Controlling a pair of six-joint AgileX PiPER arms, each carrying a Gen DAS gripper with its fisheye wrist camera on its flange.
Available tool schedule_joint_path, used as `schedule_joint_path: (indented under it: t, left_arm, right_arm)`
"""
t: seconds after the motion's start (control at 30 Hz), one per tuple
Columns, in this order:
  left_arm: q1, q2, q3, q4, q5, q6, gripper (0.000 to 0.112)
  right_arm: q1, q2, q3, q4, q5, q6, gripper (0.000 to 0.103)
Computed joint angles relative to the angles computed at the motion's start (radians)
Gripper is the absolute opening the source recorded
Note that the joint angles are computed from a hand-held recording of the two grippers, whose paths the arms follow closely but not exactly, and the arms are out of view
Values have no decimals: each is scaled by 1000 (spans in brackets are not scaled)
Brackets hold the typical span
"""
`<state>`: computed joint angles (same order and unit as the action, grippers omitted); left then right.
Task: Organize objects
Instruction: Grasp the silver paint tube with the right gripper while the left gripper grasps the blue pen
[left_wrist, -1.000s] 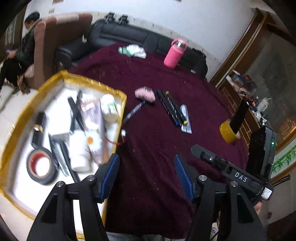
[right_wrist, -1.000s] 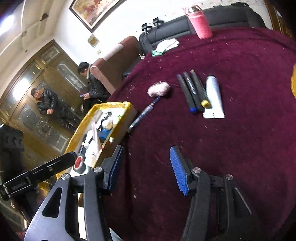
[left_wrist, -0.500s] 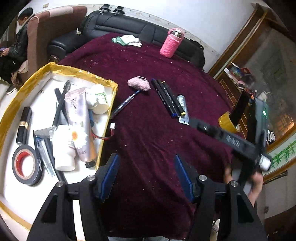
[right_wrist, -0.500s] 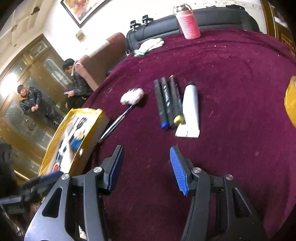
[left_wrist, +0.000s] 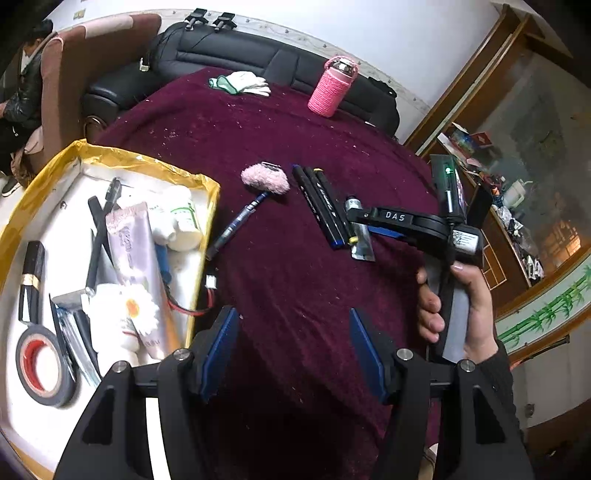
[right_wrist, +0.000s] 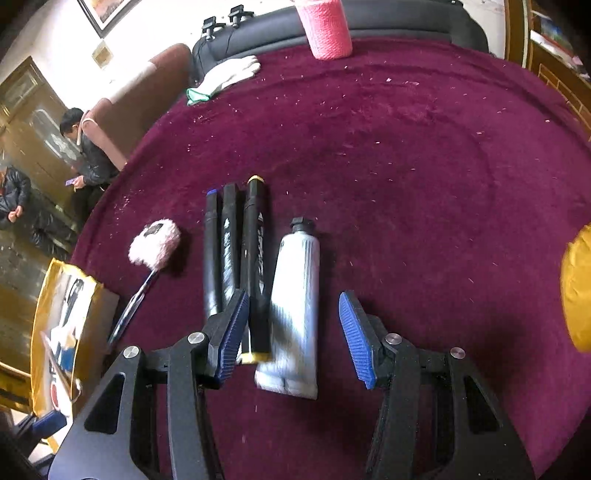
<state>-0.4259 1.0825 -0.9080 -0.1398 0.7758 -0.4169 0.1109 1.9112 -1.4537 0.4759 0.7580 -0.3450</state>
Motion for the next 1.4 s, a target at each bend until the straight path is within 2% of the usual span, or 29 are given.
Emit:
schedule_joint_path:
  t: [0.07,0.17,0.2,0.3,0.4,0.47,0.6,0.7,0.83,0.9,0.93,1.0,1.03,1.1,1.13,1.17,1.27,1.4]
  left_arm:
    - [11,15,-14,3,4,9,62]
    - [23,67,-66,12,32,24,62]
    - [23,87,-90,21,39,31,62]
    - [18,181,-191,63,85,62,62]
    - [64,298,-308,-5,158,210,62]
    - [57,378,-390,19,200,259,62]
    - [17,548,-550,91,278,293,62]
    - [-3,627,-629,168,291,275,61]
    - [15,748,-736,196,347,284,61]
    - [41,818,-792,175,406,282,61]
    - [40,822,-791,180,401,280,52]
    - [35,819,-791,177,410,263,49]
    - [33,807,-779,175,409,248,43]
    - [27,790,-765,179,423,244,26]
    - [27,779,-756,178,433,237,11]
    - [25,760,-733,179,434,230,6]
    - [13,701,-653,178,415,196,6]
    - [-20,576,-495,95,385,140,6]
  right_arm:
    - [20,8,5,-56,-62,36,47]
    - [40,-13,45,-108,-120,53,28]
    - [48,-23,57,-130,-132,63,27]
    - [34,-44,90,-91,-147,13,27]
    - [4,-40,98,-5,-142,-62,27]
    - [-14,-36,97,47,-128,-110,27]
    - [-12,-36,97,44,-122,-92,27]
    - [-6,-40,97,18,-114,-58,27]
    - [-22,-41,97,46,-91,-72,27]
    - [-27,-41,97,54,-80,-75,27]
    - [-28,-40,95,53,-77,-73,27]
    - [-31,-37,93,62,-72,-82,27]
    - [-32,-37,92,65,-70,-85,27]
    - [-35,-35,90,68,-67,-88,27]
    - [-35,-35,89,67,-66,-88,27]
    - [-34,-36,89,63,-66,-86,27]
    - [-33,-35,88,61,-67,-88,27]
    - [-24,-37,92,38,-82,-81,27]
